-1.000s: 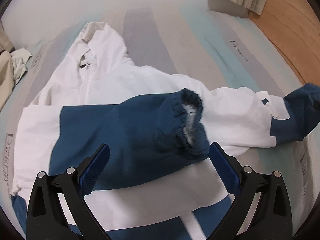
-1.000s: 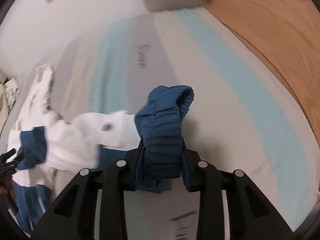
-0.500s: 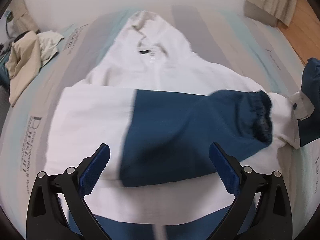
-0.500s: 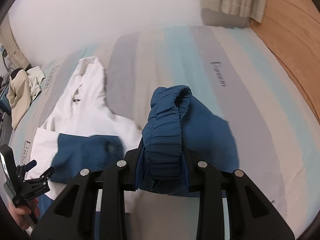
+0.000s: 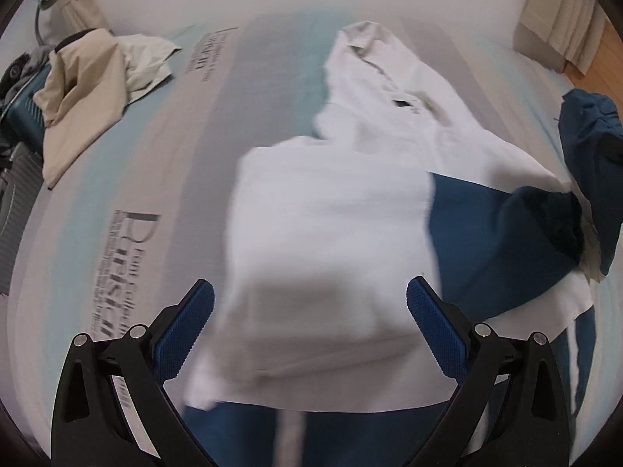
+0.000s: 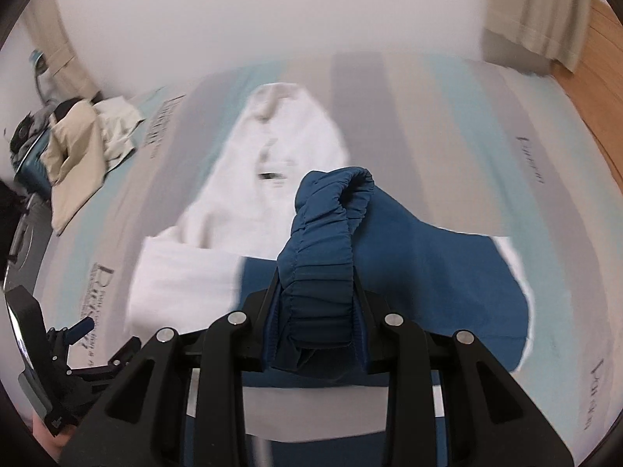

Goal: Fold large clothes
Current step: 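Carry the cuff across the hoodie body and open the right gripper, then move both grippers to the hood and close them on its edges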

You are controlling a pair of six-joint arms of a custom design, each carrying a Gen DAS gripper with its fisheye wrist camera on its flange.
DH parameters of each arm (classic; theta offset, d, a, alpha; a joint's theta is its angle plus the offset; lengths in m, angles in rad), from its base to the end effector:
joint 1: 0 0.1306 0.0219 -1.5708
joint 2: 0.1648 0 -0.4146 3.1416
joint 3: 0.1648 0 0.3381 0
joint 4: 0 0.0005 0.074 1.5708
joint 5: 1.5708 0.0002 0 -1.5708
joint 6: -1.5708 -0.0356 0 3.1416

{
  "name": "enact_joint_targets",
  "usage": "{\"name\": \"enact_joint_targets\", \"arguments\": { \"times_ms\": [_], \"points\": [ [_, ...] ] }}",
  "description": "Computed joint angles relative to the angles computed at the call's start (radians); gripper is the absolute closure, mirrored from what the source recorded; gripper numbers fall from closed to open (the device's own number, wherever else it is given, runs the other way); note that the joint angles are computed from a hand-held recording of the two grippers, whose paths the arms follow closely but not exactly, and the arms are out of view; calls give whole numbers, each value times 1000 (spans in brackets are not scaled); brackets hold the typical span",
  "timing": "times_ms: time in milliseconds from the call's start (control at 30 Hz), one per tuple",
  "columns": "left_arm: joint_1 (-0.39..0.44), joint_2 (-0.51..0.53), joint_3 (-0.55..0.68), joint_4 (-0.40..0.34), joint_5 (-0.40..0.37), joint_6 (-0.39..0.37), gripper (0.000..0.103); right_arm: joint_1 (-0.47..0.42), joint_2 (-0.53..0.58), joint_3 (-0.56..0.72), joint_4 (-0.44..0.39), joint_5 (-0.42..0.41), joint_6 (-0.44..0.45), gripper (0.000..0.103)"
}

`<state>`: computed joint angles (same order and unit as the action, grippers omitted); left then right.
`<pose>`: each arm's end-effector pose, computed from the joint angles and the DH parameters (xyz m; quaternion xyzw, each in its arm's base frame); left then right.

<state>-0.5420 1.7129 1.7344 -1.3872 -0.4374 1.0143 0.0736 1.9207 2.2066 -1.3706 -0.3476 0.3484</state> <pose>0.4415 -0.2489 0.4290 -0.2488 0.9389 0.0836 0.2227 0.5979 0.0557 0.4917 -0.2409 0.9261 0.1338 0.2578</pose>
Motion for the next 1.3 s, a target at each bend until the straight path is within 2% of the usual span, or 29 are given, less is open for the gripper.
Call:
{"name": "enact_joint_targets", "arguments": {
  "times_ms": [200, 467, 633, 867, 967, 1100, 1233, 1300],
  "points": [
    [74, -145, -187, 63, 20, -35, 6, 151, -99, -167, 89, 47, -64, 74],
    [162, -265, -349, 115, 32, -87, 6, 320, -134, -321, 157, 101, -127, 74],
    [199, -322, -426, 137, 37, -105, 6, 378, -129, -419, 188, 147, -128, 74],
    [231, -377, -501, 168, 60, -87, 6, 423, -117, -513, 223, 207, -138, 72],
    [239, -385, -509, 174, 65, -89, 6, 431, -113, -532, 218, 196, -131, 58],
    [257, -362, -480, 174, 71, -108, 6, 429, -120, -534, 196, 151, -101, 30],
    [270, -310, -425, 184, 73, -156, 6, 398, -148, -500, 162, 122, -20, 16],
    [277, -269, -374, 192, 78, -187, 6, 367, -155, -468, 152, 100, 8, 12]
  ]
}}
